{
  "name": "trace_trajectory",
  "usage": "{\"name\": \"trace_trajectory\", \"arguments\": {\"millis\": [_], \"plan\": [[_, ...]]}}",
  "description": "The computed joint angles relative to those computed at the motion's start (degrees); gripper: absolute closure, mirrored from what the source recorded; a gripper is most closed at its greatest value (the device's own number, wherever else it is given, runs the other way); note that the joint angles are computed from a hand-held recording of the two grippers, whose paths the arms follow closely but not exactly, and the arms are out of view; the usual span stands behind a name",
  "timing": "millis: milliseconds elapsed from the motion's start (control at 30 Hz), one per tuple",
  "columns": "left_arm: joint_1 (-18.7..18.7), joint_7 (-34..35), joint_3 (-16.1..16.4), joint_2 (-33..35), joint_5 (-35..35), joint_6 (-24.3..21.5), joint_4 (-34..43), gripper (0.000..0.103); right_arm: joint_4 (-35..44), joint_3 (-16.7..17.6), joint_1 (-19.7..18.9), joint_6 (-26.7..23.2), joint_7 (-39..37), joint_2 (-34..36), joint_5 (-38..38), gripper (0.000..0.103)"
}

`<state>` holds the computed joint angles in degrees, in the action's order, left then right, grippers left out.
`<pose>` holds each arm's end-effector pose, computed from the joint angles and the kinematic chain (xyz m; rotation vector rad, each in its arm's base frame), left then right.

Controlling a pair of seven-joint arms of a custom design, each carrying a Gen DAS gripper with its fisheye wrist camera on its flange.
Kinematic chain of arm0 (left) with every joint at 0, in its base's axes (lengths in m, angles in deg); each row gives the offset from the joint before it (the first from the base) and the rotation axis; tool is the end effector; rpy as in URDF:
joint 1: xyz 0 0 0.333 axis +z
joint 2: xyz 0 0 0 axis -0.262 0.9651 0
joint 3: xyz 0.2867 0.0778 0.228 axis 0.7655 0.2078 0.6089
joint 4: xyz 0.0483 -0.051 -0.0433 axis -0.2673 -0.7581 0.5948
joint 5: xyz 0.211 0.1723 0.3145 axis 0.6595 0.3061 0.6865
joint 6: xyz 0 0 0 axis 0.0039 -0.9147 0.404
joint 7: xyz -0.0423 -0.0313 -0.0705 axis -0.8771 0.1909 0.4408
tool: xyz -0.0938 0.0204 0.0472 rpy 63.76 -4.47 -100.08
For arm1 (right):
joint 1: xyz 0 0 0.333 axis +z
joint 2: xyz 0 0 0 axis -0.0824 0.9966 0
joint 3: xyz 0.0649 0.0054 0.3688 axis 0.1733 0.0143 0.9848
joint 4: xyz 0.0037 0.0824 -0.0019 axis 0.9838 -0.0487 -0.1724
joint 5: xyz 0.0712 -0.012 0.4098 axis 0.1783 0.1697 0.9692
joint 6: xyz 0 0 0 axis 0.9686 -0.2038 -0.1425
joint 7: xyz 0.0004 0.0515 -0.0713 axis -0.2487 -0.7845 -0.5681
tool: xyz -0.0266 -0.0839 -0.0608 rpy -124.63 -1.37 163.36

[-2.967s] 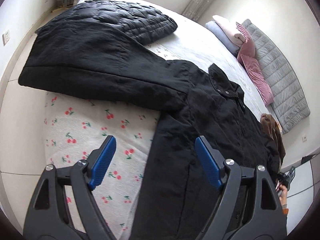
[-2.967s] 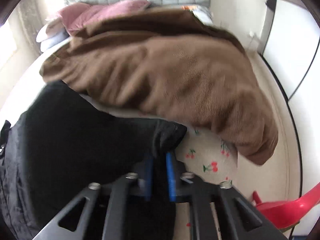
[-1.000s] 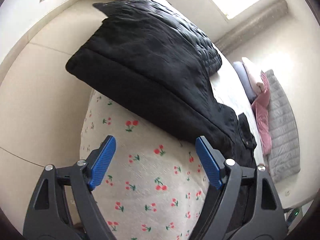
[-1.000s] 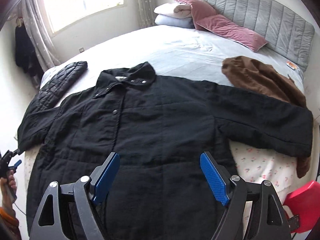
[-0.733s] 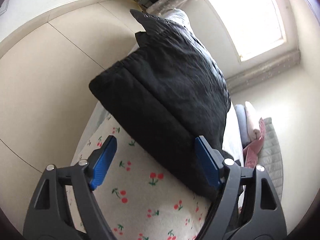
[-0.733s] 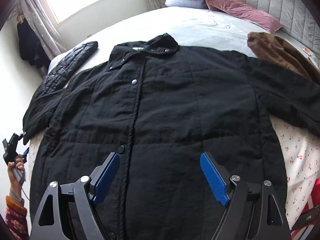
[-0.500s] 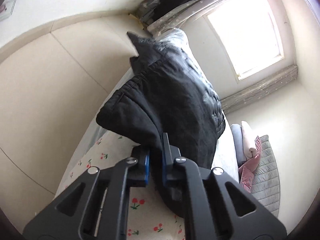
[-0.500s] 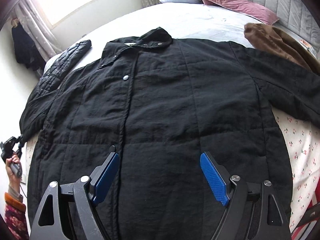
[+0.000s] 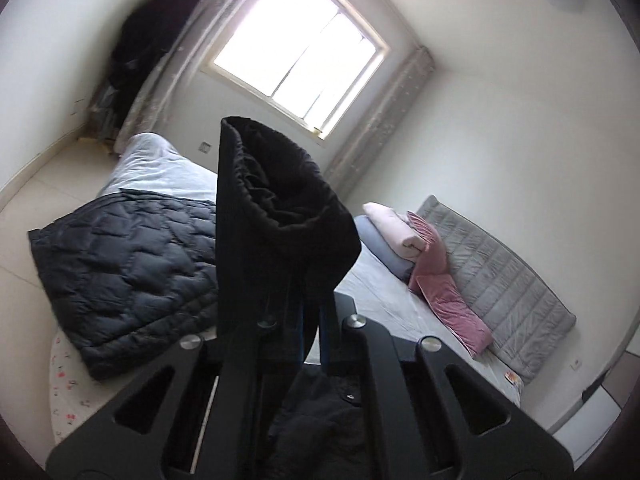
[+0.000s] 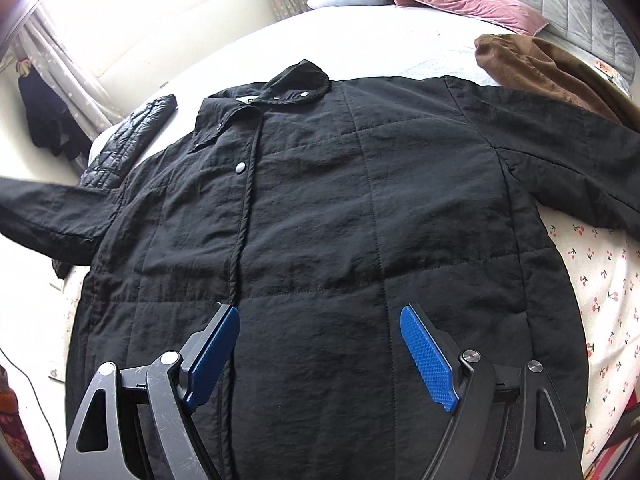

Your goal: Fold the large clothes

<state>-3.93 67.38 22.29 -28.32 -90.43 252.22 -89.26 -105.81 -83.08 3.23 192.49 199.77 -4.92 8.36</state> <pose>0.7600 -0.0429 0.6323 -1.7441 1.3378 -1.6888 0.6338 0.0832 0.5170 -1.5304 2.1895 -0.3325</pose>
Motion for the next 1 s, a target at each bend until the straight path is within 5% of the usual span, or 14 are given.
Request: {"name": "trace_trajectory", "arguments": {"millis": [267, 333, 400, 433, 467, 533, 767, 1000], "plan": [[-8.9, -8.5, 2.2, 2.5, 15.4, -10.3, 4.5, 0.097, -0.7, -0.2, -0.6, 0.8, -0.3, -0.1, 2.0, 0.019], [-10.5, -10.9, 2.9, 3.8, 21.2, -17.5, 6.7, 0.096, -0.8, -0.3, -0.7, 1.0, -0.3, 0.0, 2.3, 0.019], [-9.8, -10.9, 1.6, 6.2, 26.3, -30.5, 11.1, 0.084, -0.8, -0.2, -0.8, 0.9, -0.8, 0.3, 2.7, 0.019], [-10.6, -9.8, 2.5, 6.1, 26.0, -32.8, 11.1, 0.073, -0.8, -0.2, -0.9, 0.8, -1.3, 0.4, 3.1, 0.019], [-10.5, -8.5, 2.5, 5.7, 25.9, -33.2, 10.4, 0.057, -0.8, -0.2, -0.9, 0.7, -1.5, 0.4, 3.3, 0.019], [-9.8, -5.4, 2.6, 4.2, 24.1, -30.5, 7.4, 0.046, -0.9, -0.2, -1.0, 0.8, -1.8, 0.3, 3.7, 0.019], [-11.5, -15.6, 10.2, 6.6, 33.9, -28.2, 7.5, 0.052, -0.5, 0.4, -1.4, 0.1, -5.1, -0.3, 9.2, 0.019], [-11.5, -23.8, 11.0, 14.5, 43.3, -30.9, 14.0, 0.066, 13.1, 1.7, -3.1, -4.8, -13.2, 9.9, 20.7, 0.019]]}}
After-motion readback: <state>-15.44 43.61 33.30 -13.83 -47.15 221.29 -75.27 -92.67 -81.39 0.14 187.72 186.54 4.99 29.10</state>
